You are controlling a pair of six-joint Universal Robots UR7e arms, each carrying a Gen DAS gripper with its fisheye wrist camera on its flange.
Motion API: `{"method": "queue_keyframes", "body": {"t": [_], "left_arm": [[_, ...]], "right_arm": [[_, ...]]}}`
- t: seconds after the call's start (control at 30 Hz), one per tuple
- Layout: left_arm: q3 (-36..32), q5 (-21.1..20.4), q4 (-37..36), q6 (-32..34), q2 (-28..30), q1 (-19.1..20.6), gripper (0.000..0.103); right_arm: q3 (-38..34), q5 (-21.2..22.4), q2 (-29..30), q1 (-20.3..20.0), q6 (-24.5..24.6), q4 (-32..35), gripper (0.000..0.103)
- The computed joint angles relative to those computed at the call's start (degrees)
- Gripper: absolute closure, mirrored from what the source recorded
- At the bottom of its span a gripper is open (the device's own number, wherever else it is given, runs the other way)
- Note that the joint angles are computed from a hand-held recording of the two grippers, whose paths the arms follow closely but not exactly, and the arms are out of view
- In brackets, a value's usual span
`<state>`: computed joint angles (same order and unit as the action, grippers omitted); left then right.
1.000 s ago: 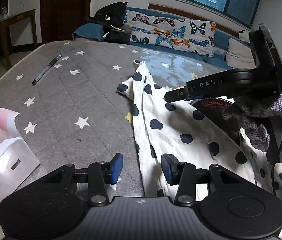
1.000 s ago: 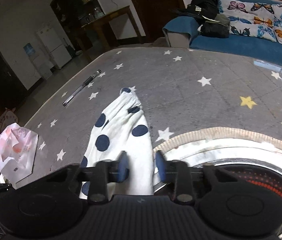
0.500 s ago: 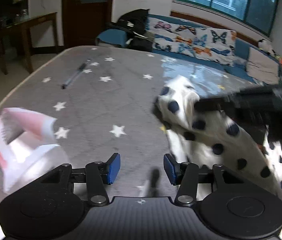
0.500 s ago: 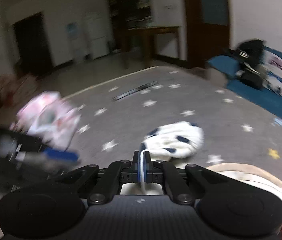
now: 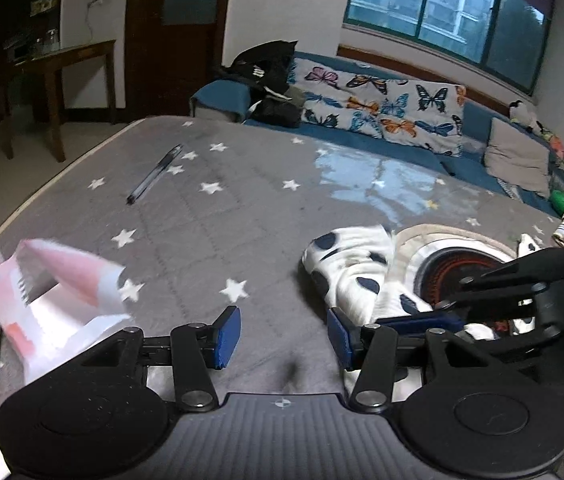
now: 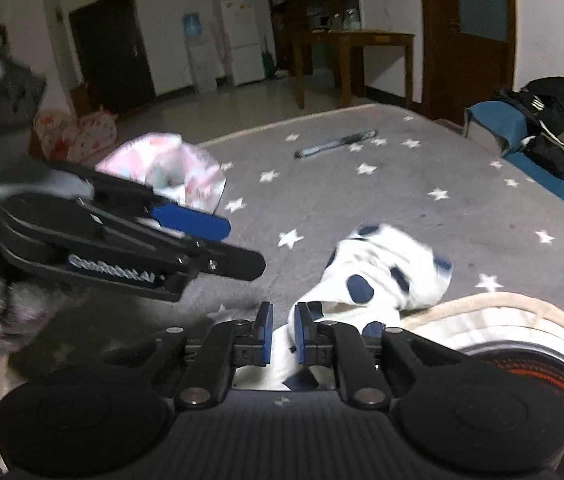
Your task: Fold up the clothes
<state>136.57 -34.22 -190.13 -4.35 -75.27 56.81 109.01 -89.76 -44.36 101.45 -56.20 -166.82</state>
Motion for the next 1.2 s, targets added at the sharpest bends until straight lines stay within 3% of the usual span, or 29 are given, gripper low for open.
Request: {"method": "queue_keyframes", "body": {"t": [0.2,0.37,0.53,0.83,0.93,1.07,1.2], "left_arm": [[-1.2,-1.6,-1.0,0.0,1.4,0.7,0.051],[-1.3,-2.9,-0.5,0.4,1.6,0.7,0.051],[-1.5,-4.4,0.7,-0.1,2.1,0.7,0.051],[-0.4,-7.3,3.2,-1.8,2.5,0.4,0.051],[-0.2,-7.5,3.6,-2.5,2.7,0.4,0.051],[0.2,-7.2,3.8,-3.3,2.4,0.6,0.05],[0.6,-7.1,4.1,-4.0,2.0,1.0,0.05]], "right_arm": [[-1.0,3.8,-3.2,-2.5,6.2,1.6,0.082],[-3.6,-2.5,-1.2,-2.6,11.5,-0.5,0.081],[-6.2,-3.0,1.4,-3.5,15.9,3.3,0.079],[-12.7,-2.9,8.1,-1.1,16.0,-0.1,0.073],[-14.1,0.2,9.1,-0.3,15.0,0.1,0.073],[-13.8,5.5,8.3,-0.4,14.5,1.9,0.061],[-13.2,2.8,7.7,-0.7,15.1,0.8,0.061]]}}
